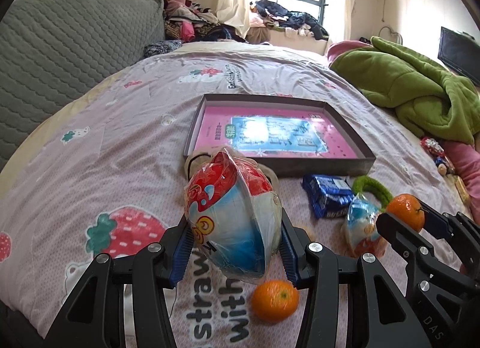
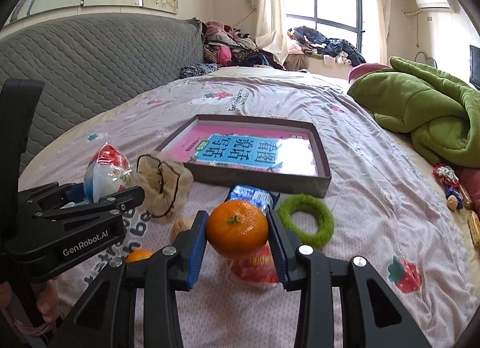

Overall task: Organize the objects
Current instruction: 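Carry the capsule ball in the left tool while the right tool carries the orange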

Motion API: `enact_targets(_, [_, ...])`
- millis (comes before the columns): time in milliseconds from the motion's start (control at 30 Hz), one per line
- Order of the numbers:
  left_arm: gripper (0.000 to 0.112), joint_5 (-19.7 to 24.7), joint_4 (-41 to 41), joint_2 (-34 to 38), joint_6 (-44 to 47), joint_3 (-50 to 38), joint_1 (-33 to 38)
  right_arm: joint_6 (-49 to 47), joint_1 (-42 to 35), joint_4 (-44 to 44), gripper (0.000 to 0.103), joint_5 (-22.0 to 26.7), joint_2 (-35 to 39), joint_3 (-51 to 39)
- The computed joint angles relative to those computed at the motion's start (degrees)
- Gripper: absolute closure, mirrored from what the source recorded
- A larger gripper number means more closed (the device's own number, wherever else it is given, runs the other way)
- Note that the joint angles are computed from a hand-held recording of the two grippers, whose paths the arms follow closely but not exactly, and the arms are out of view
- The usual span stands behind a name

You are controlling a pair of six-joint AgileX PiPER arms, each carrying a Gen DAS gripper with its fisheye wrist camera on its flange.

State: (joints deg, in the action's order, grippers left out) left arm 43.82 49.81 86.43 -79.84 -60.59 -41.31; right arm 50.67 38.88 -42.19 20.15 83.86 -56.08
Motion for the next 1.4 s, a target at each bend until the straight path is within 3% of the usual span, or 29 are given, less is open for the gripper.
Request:
enact_targets(167, [0.060, -0.3, -1.1, 1.8, 2.5, -3.1, 2.2, -10.6, -3.1, 9.1, 0.064, -2.0, 1.9, -3.5])
enact_targets(433, [0.060, -1.5, -3.6, 5.4, 6.9, -8.2, 5.8, -19.7, -5.9, 15.9, 0.064, -2.6, 6.0, -9.2])
enact_targets(633, [0.060, -2.7, -6.9, 9.0, 11.7, -12.8, 9.1, -34.2, -9.5, 29.6, 0.064, -2.0, 9.4, -13.6])
enact_targets(833, [0.060, -3.2, -11.6, 13.4, 18.7, -19.6, 12.4, -44.5, -12.5, 38.1, 0.064, 0.9, 14.2, -20.0])
enact_targets(1033, [0.060, -2.0, -16.4, 18.7, 25.7, -27.5, 15.1, -47.8, -14.3, 38.2, 0.064, 4.4, 19.6, -27.9])
enact_targets(1233, [0.060, 1.4, -22.0, 25.0, 33.0, -36.7, 17.8, -55.9, -16.9, 46.1, 0.064, 9.4, 26.2, -37.2])
enact_targets(1400, [0.060, 3.3, -27.0, 28.9, 38.6, -42.5, 19.6, -56.1, -17.6, 45.1, 0.064, 12.2, 31.0, -42.9])
